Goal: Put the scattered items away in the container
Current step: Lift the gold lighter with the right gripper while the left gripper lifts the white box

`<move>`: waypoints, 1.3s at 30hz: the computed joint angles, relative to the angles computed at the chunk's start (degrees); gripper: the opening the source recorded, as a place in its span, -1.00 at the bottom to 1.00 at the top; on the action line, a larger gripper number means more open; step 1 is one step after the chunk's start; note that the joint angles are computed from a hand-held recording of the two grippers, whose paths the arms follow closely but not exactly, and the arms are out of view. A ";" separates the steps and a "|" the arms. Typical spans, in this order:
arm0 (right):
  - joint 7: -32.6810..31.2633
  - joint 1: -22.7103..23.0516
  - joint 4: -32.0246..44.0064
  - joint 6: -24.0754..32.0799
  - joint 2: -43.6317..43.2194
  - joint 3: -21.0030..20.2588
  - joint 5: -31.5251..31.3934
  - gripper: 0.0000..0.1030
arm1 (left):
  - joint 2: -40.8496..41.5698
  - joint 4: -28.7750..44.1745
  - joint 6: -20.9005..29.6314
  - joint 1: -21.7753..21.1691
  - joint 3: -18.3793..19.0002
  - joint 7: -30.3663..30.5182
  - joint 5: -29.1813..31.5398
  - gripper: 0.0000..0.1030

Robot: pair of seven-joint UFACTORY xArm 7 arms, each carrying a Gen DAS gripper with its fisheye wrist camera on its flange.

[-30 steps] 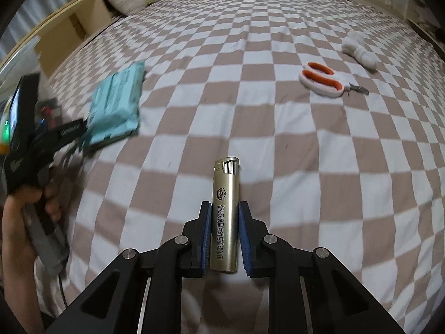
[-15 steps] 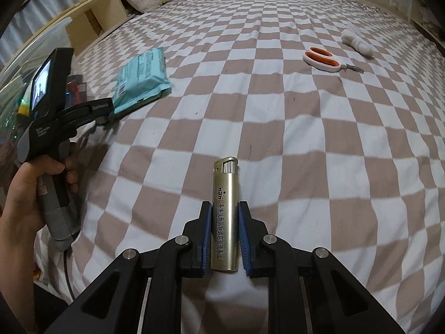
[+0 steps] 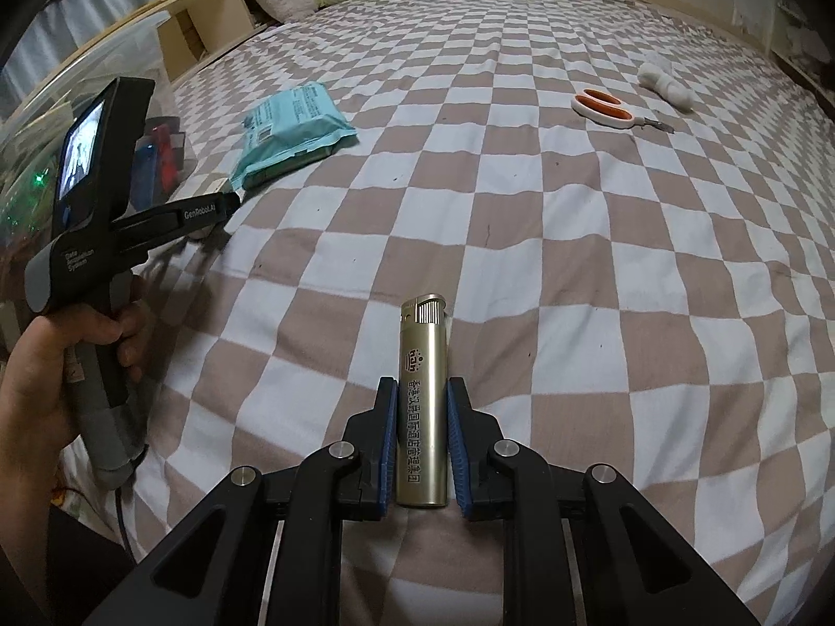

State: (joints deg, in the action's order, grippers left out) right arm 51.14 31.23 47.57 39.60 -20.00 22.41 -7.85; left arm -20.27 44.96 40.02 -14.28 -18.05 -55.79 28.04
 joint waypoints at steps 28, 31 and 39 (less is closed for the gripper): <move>4.66 1.43 5.63 5.44 3.42 1.86 -4.03 -0.62 | -17.32 -7.52 8.49 -8.01 -2.89 8.22 -14.41 -0.64; 4.23 2.02 6.19 5.00 3.42 1.55 -3.58 -0.62 | -18.65 -7.17 8.80 -7.64 -3.63 8.29 -14.87 -0.64; 4.63 1.73 7.44 3.34 1.41 1.50 -3.70 -0.62 | -22.17 -5.09 7.82 -5.41 -4.56 9.16 -14.30 -0.64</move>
State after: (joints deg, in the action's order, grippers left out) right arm 55.77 32.96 55.00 42.94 -18.59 23.91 -11.55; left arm -42.44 39.87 47.84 -19.69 -22.61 -46.62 13.74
